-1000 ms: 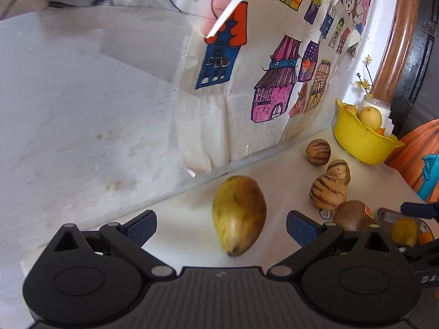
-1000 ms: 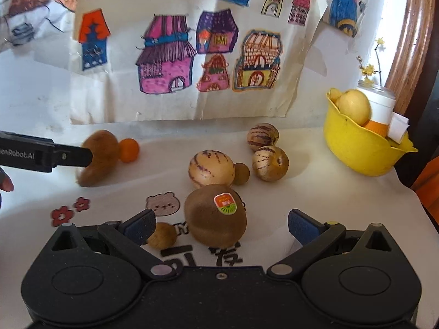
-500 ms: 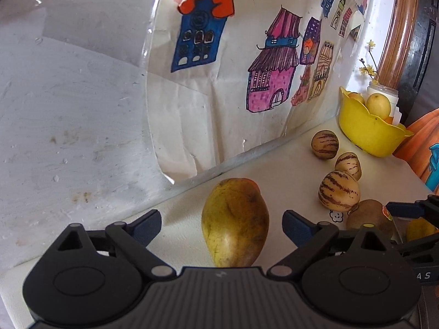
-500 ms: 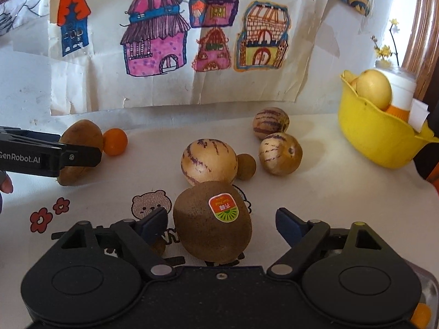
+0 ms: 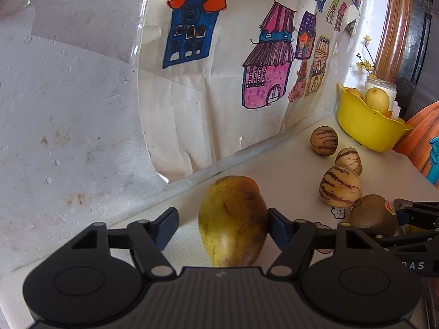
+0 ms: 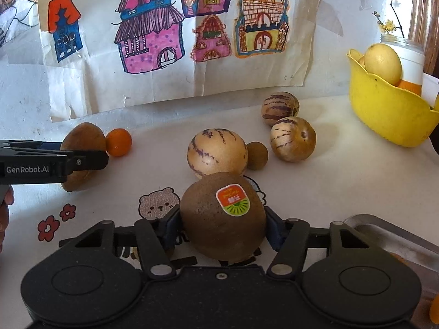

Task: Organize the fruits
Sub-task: 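Grasp the brown kiwi with the right tool while the left tool grasps the elongated yellow pear, then carry the kiwi and the elongated pear over the metal tray with both tools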

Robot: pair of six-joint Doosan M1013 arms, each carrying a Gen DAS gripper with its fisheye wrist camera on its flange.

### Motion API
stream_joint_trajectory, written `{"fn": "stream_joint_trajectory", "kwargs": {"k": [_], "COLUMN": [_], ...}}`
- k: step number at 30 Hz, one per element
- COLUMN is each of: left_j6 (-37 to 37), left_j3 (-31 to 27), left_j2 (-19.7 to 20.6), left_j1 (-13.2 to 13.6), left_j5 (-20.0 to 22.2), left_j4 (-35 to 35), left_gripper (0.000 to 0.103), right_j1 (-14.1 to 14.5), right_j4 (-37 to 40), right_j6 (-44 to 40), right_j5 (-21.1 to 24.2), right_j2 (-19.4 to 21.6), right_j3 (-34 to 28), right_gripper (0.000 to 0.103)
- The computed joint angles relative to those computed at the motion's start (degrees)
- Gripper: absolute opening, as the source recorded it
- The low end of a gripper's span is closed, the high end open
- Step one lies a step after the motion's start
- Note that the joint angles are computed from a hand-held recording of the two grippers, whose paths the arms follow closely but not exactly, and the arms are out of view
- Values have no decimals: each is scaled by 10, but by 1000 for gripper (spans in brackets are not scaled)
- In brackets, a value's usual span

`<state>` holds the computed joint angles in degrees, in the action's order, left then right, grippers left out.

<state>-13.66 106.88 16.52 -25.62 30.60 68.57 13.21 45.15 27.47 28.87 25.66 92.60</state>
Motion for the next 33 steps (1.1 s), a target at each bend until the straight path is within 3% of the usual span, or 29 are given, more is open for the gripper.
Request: {"fn": "stream_joint_trajectory", "kwargs": {"k": [5,20,33], "left_j6": [-2,11,18], "left_j3": [3,11,24], "left_j2": [-3,-12,-26], "left_j1": [2,-8,-27], "left_j5": [-22,-16,-31], "left_j4": [0,-20,-43], "left_gripper": [56,56,56], "right_j1": [-2,-6,-24], "right_j4": [11,38,116], "right_j6": [-5,-28,-84], "right_j5": [0,4,42], "right_j2": [0,-6,-31], "right_j3": [2,12,43], "right_gripper": [62,61,61]}}
